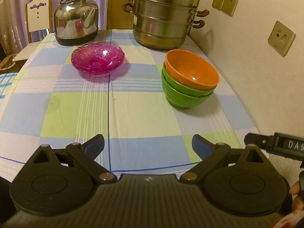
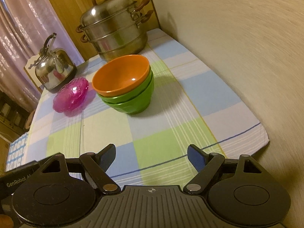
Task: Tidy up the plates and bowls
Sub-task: 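Withdraw both tools and reach back to the stacked bowls, then close both tools on the rim of the stacked orange and green bowls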
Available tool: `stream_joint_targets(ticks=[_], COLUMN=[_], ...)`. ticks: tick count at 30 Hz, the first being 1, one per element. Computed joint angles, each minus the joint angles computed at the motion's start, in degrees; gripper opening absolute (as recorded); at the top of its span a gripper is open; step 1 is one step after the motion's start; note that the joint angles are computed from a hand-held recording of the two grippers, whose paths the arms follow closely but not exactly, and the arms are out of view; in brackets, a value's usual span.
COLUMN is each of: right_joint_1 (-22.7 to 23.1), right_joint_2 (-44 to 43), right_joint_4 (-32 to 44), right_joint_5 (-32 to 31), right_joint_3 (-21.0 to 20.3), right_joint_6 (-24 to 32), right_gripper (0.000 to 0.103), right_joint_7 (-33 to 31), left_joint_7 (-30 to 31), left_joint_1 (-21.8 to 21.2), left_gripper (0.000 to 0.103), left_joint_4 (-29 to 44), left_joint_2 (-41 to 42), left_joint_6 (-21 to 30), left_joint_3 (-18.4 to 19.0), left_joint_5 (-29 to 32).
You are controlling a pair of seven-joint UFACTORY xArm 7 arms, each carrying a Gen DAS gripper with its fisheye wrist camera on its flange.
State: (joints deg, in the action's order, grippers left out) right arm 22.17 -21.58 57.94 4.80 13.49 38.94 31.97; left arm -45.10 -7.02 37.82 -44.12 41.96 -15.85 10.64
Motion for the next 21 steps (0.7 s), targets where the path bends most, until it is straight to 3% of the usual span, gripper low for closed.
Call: stream_joint_targets(ticks=[10, 17, 21], right_joint_1=[-0.99, -1.99, -2.49], right_joint_2=[6.97, 17.11, 23.56], right_joint_4=[6.58, 17.22, 24.14], right_joint_5=[0.72, 3.54, 4.19], right_joint_3=[-2.14, -3.83, -3.92], right_joint_6=[-0.13, 1.7, 2.81], right_gripper=[0.082, 0.082, 0.082], right_joint_7=[-3.38, -8.92, -10.42], left_joint_7=[4.53, 9.54, 13.69], left_joint_1=[-1.45, 0.52, 0.42], left_gripper=[0.098, 0.098, 0.098], left_joint_4=[5.43, 16.15, 24.6], left_joint_2=[9.15, 21.58, 30.56], left_joint_6=[-4.07, -8.52, -8.01], left_joint_3=[5.31, 7.82, 9.99], left_joint_5=[-4.88, -4.4, -6.26])
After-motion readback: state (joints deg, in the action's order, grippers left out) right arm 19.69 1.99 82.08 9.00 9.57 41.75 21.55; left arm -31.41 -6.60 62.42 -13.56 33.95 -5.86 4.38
